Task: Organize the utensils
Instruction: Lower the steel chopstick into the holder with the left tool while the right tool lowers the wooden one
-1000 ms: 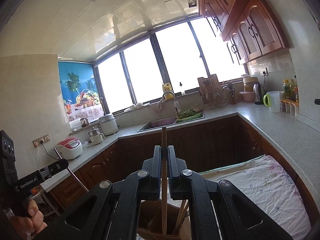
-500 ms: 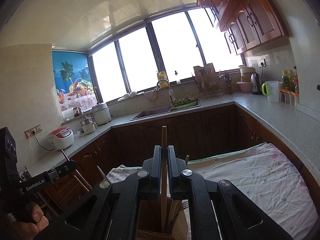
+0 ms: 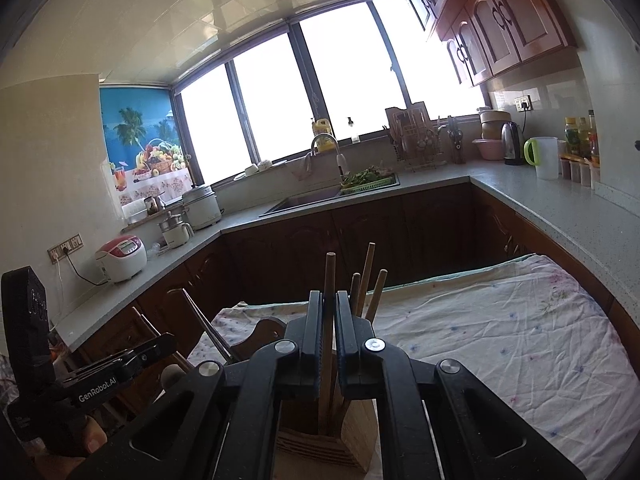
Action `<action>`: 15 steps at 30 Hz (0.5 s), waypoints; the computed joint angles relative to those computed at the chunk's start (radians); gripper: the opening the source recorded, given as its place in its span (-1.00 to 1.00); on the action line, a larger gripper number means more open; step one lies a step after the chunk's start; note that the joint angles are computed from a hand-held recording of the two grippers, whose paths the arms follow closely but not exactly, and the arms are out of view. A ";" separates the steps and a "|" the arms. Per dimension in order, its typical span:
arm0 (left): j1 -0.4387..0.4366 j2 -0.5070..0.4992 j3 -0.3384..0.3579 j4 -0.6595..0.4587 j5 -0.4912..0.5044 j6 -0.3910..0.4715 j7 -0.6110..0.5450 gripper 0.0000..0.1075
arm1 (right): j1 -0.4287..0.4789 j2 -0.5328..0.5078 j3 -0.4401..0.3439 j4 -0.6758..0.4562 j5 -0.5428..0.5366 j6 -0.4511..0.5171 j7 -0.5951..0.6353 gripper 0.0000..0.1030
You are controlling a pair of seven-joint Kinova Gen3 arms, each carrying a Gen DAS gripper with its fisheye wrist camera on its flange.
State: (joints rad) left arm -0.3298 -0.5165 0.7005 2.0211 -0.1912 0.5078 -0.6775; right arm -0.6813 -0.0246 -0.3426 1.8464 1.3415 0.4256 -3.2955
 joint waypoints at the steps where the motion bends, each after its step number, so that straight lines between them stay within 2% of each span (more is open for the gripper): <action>1: -0.003 -0.001 0.003 -0.001 -0.001 0.001 0.000 -0.90 | -0.001 -0.001 -0.001 0.001 0.000 0.004 0.003 -0.89; 11: 0.004 0.010 -0.001 -0.007 -0.002 0.006 -0.012 -0.90 | -0.001 0.001 0.000 -0.012 -0.051 0.009 0.066 -0.89; 15: 0.011 0.019 -0.006 -0.018 -0.004 0.024 -0.009 -0.90 | 0.009 -0.001 0.006 -0.012 -0.083 -0.017 0.085 -0.88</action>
State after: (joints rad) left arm -0.3184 -0.4978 0.6944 2.0028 -0.1951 0.5316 -0.6862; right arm -0.6725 -0.0258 -0.3369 1.8342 1.2581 0.4086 -3.2105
